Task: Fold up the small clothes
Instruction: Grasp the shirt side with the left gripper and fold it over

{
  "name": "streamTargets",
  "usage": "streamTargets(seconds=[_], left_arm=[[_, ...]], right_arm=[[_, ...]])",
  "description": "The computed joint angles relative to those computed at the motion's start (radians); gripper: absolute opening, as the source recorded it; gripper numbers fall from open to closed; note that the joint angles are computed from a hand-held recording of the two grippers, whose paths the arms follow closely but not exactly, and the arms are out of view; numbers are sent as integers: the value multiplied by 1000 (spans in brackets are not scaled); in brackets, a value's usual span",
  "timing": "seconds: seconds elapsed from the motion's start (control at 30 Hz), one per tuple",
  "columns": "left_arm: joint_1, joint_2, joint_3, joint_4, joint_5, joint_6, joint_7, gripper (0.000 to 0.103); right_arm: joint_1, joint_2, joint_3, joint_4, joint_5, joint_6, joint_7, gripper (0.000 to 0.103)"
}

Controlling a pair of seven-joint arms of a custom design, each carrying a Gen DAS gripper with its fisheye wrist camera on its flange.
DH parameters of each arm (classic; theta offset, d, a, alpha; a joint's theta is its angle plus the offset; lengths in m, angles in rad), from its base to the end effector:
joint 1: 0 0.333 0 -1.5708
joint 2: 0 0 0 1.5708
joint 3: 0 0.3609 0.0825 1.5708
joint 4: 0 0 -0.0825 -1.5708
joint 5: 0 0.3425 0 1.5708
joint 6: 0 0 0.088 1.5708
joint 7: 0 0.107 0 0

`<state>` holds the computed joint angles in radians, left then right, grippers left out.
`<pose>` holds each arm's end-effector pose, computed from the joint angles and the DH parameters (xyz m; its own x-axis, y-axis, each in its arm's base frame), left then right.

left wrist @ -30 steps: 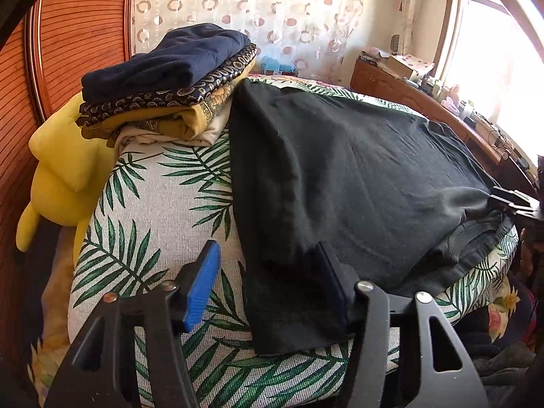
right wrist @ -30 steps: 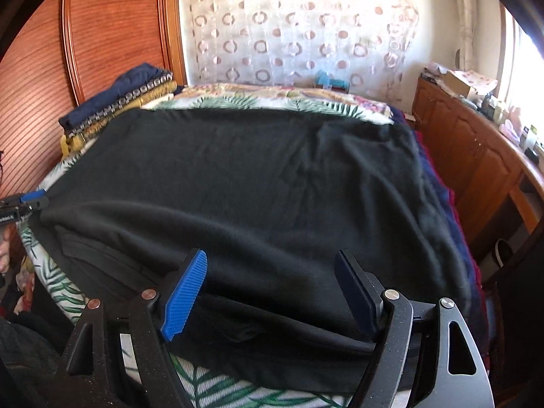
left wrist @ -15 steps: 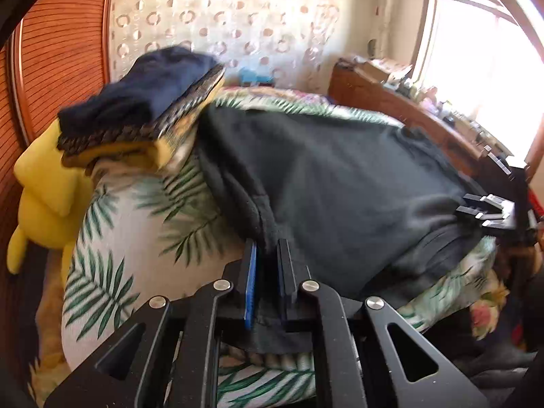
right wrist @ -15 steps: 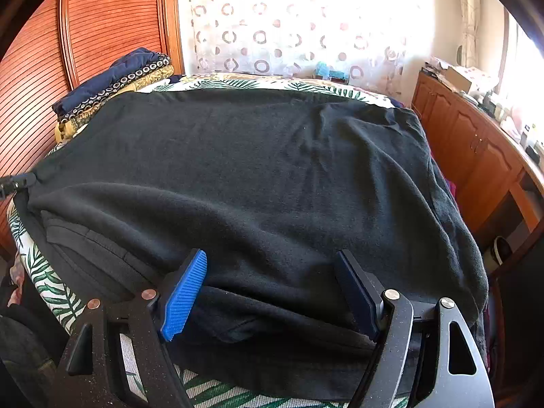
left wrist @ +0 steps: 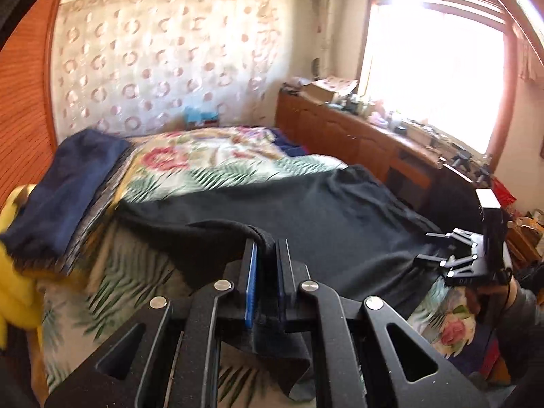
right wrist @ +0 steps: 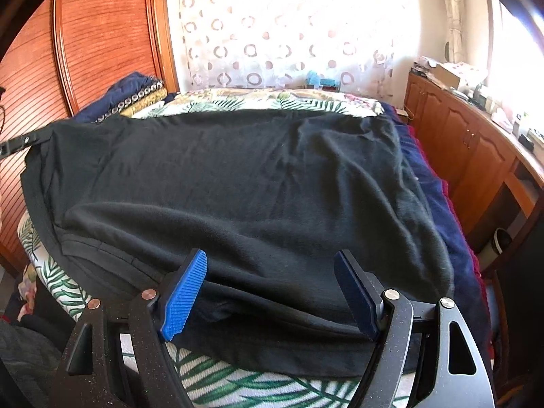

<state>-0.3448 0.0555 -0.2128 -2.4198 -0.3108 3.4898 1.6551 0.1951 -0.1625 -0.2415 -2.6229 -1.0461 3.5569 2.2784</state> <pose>0.4544 -0.2381 0.4854 -0.3458 -0.9291 0.1308 -0.5472 0.0864 -0.8325 0.3949 0.0844 0.4812 0.4055 -0.9140 -0.0139 -0.5284 -0.2219 -0.8195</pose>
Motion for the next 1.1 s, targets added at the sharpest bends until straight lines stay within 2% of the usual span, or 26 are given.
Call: streamTargets(seconds=[0.07, 0.17, 0.3, 0.37, 0.4, 0.6, 0.63, 0.7, 0.8, 0.83, 0.93, 0.97, 1.0, 1.1], left_arm=[[-30, 24, 8, 55, -29, -15, 50, 11], [-3, 51, -22, 118, 72, -43, -14, 11], [-70, 82, 19, 203, 97, -81, -4, 11], [-29, 102, -34, 248, 166, -102, -47, 11], [-29, 109, -38, 267, 186, -113, -59, 11], [87, 202, -212, 414, 322, -209, -115, 11], [85, 218, -217, 436, 331, -227, -117, 11], [56, 240, -201, 471, 341, -258, -120, 11], [58, 281, -225, 526, 334, -303, -108, 11], [42, 290, -216, 544, 334, -316, -107, 11], [-50, 302, -131, 579, 351, -341, -134, 11], [-53, 307, -132, 587, 350, -352, -134, 11], [-48, 313, -142, 595, 347, -362, -128, 11], [-72, 314, -118, 598, 354, -385, -134, 11]], right_arm=[[-12, -11, 1, -16, 15, 17, -16, 79], [-25, -25, 0, -37, 39, 38, -43, 79], [-34, -42, -9, -59, 56, 58, -70, 79], [-42, -54, -9, -76, 78, 68, -94, 79], [-37, -59, -24, -76, 65, 71, -88, 79], [-52, -114, -46, -133, 116, 94, -150, 79], [-50, -123, -59, -146, 118, 101, -157, 79], [-50, -139, -75, -169, 134, 107, -175, 79], [-41, -166, -102, -198, 149, 101, -195, 79], [-34, -171, -110, -201, 157, 96, -201, 79], [-27, -190, -122, -226, 199, 91, -241, 79], [-7, -193, -150, -221, 191, 85, -241, 79], [0, -196, -156, -225, 201, 82, -249, 79], [21, -200, -167, -235, 240, 71, -275, 79]])
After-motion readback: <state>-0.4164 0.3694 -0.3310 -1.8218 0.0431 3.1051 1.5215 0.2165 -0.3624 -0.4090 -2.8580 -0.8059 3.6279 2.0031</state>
